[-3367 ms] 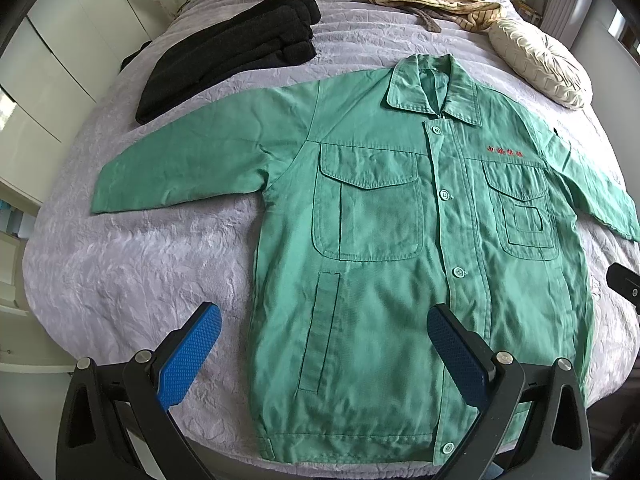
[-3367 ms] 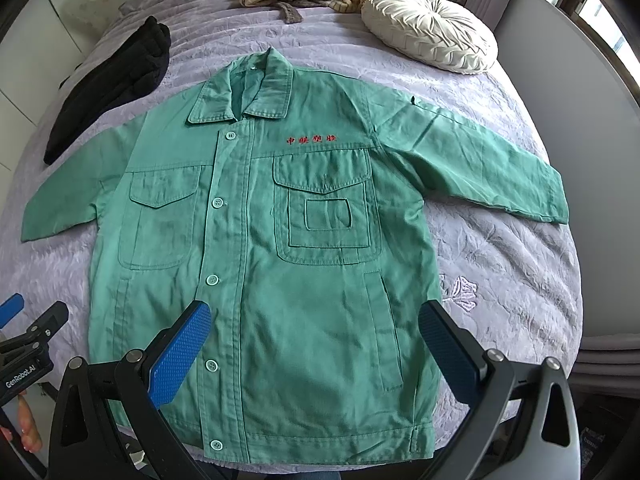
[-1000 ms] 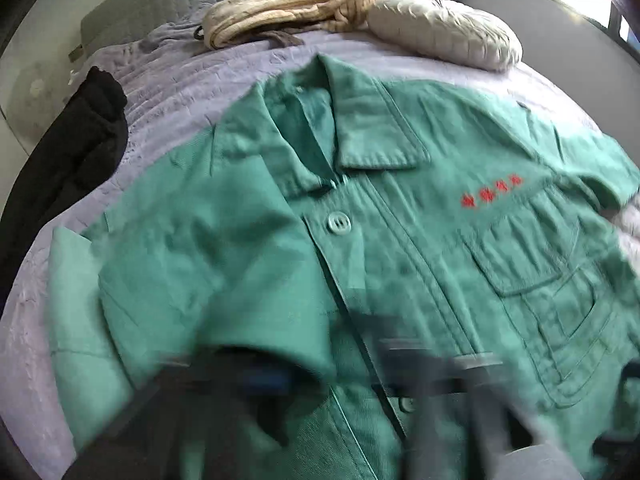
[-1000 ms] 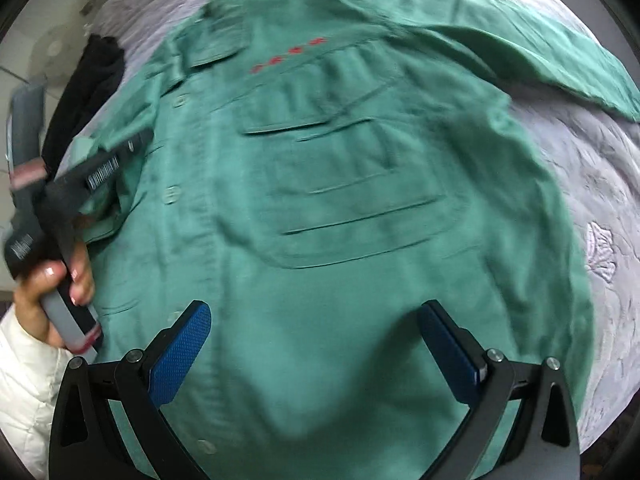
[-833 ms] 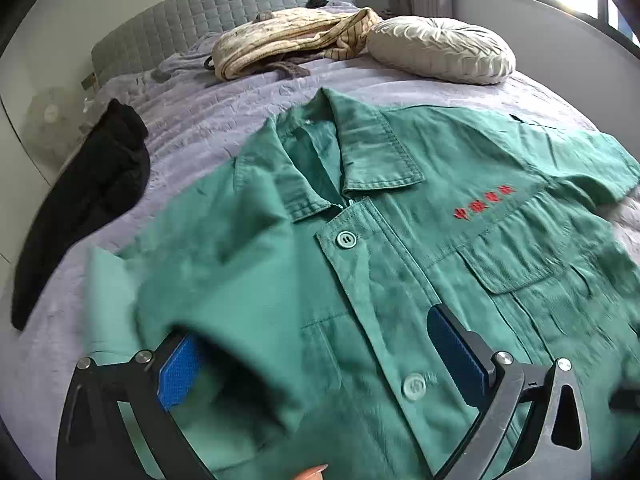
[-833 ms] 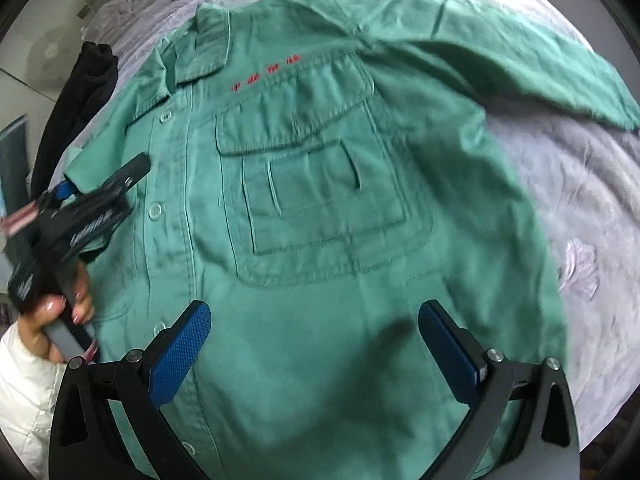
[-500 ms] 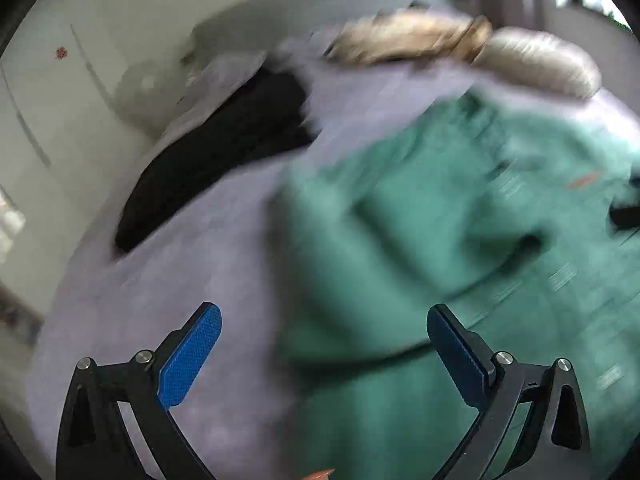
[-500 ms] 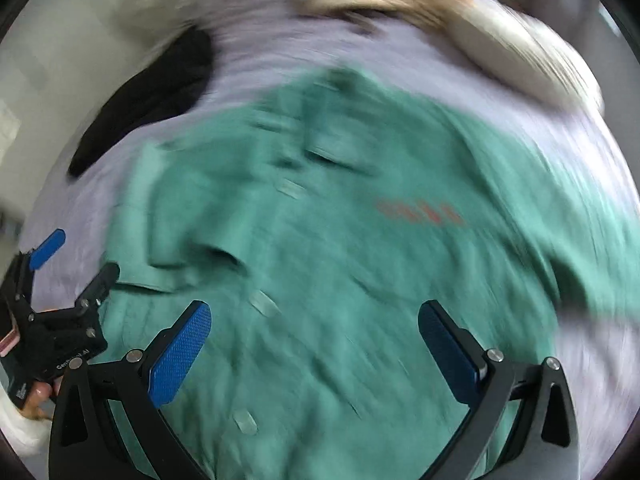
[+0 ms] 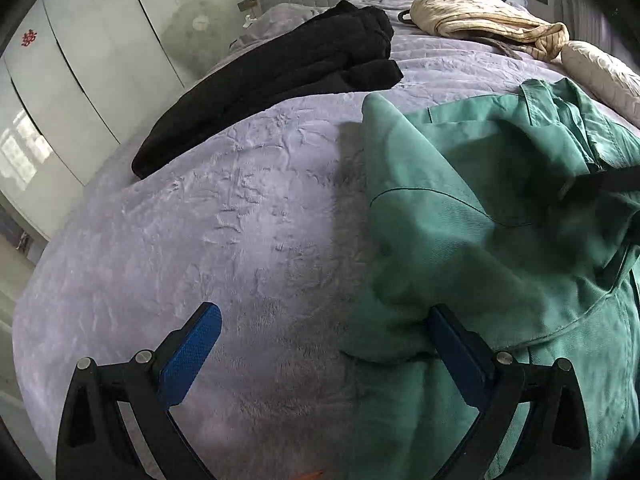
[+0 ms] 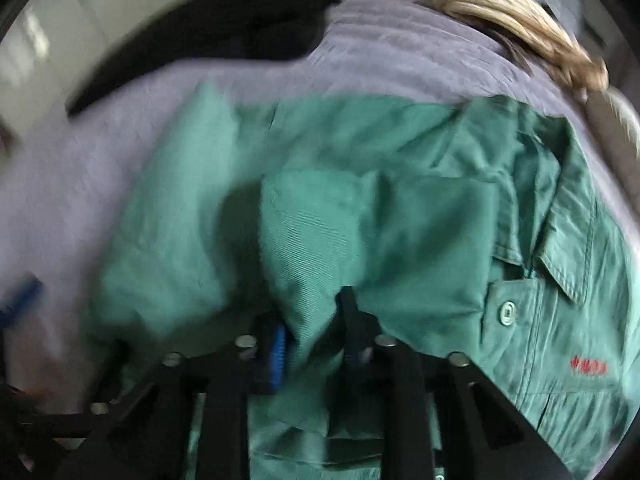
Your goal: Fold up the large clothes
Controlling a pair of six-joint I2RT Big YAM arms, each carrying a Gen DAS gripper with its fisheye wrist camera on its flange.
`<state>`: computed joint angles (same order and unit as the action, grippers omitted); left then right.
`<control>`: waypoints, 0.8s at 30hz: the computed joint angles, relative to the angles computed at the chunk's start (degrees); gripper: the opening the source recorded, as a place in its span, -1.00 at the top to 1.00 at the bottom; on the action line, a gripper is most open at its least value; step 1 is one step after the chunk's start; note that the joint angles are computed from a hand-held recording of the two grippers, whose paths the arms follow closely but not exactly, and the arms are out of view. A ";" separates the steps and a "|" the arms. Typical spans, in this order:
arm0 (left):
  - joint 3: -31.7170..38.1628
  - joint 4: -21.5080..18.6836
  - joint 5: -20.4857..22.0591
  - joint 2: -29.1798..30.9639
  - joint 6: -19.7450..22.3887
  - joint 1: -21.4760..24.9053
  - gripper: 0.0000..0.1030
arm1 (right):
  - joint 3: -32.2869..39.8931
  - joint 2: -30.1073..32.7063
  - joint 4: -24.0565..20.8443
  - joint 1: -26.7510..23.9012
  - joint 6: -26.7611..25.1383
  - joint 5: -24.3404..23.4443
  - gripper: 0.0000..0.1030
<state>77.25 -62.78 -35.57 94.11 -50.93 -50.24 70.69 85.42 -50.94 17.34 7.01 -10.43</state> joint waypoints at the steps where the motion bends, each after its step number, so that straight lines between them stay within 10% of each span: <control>1: -0.12 0.37 0.15 -0.04 0.60 0.18 -1.00 | -1.22 -2.41 1.49 -2.71 1.38 -3.76 0.64; 8: -1.38 2.78 2.13 -1.18 4.52 1.16 -1.00 | -5.02 -6.94 -0.62 -23.61 4.51 -17.13 0.52; 12: -2.94 3.39 6.43 -5.62 6.61 1.10 -1.00 | -8.60 -7.14 -3.26 -34.36 11.76 -24.10 -0.09; 19: -1.45 0.41 6.95 -6.00 6.76 2.73 -1.00 | -12.24 -10.49 -5.12 -35.77 9.37 -30.73 -0.39; 20: -1.14 -0.41 7.24 -5.17 6.15 2.53 -1.00 | -12.39 -10.66 -4.61 -35.32 10.19 -29.79 -0.32; 22: -1.25 -0.48 8.62 -4.17 6.21 1.33 -1.00 | -11.13 -8.09 -4.41 -35.18 10.29 -29.38 0.87; 24: -1.29 -0.91 8.19 -3.35 6.44 -0.34 -1.00 | -10.31 -6.52 -4.08 -34.77 9.99 -27.50 0.85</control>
<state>75.96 -63.69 -27.38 90.76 -44.49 -50.58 60.38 78.90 -55.02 -17.44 17.00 -37.92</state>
